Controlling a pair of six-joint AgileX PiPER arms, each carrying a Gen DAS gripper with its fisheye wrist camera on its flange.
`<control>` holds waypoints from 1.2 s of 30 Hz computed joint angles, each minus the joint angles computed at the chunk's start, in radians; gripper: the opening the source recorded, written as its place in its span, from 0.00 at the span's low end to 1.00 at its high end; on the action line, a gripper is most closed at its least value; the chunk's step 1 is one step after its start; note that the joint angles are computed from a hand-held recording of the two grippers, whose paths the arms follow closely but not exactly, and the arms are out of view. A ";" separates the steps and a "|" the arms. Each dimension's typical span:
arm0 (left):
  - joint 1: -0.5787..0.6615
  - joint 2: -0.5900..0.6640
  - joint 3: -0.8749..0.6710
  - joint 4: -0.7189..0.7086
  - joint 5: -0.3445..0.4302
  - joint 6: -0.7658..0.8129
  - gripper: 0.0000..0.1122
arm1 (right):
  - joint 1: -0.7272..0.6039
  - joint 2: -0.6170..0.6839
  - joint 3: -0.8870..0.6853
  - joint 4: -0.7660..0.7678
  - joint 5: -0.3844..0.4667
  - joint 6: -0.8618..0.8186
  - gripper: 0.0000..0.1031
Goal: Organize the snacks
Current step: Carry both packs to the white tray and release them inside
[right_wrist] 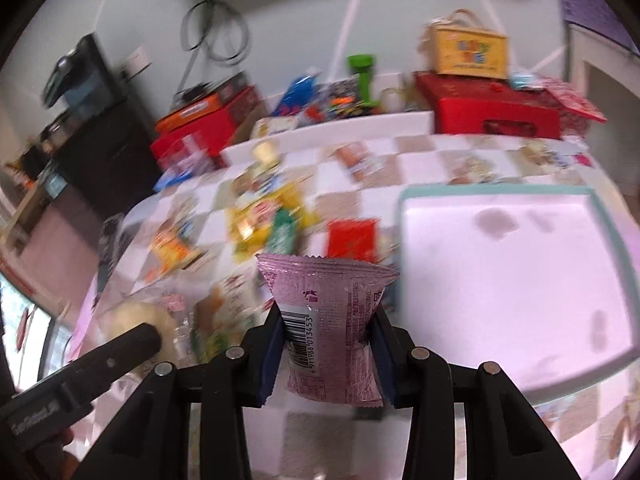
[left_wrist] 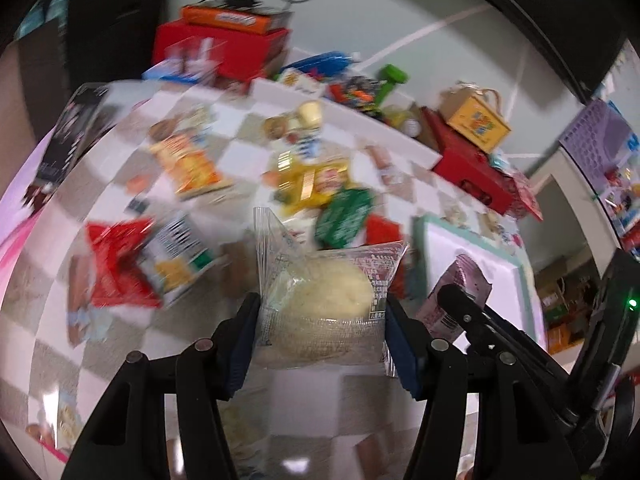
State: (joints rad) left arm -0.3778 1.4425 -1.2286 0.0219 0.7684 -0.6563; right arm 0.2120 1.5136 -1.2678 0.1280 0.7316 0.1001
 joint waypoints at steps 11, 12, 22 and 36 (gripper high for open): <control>-0.115 0.316 -0.419 -0.090 0.059 0.159 0.55 | -0.172 0.107 -0.174 -0.130 0.104 0.130 0.42; -0.122 0.334 -0.440 -0.092 0.062 0.163 0.55 | -0.192 0.114 -0.179 -0.128 0.104 0.128 0.42; -0.220 0.606 -0.747 -0.161 0.112 0.293 0.55 | -0.379 0.148 -0.160 -0.231 0.112 0.220 0.42; -0.311 0.789 -0.899 -0.152 0.171 0.332 0.56 | -0.514 0.149 -0.130 -0.220 0.095 0.215 0.43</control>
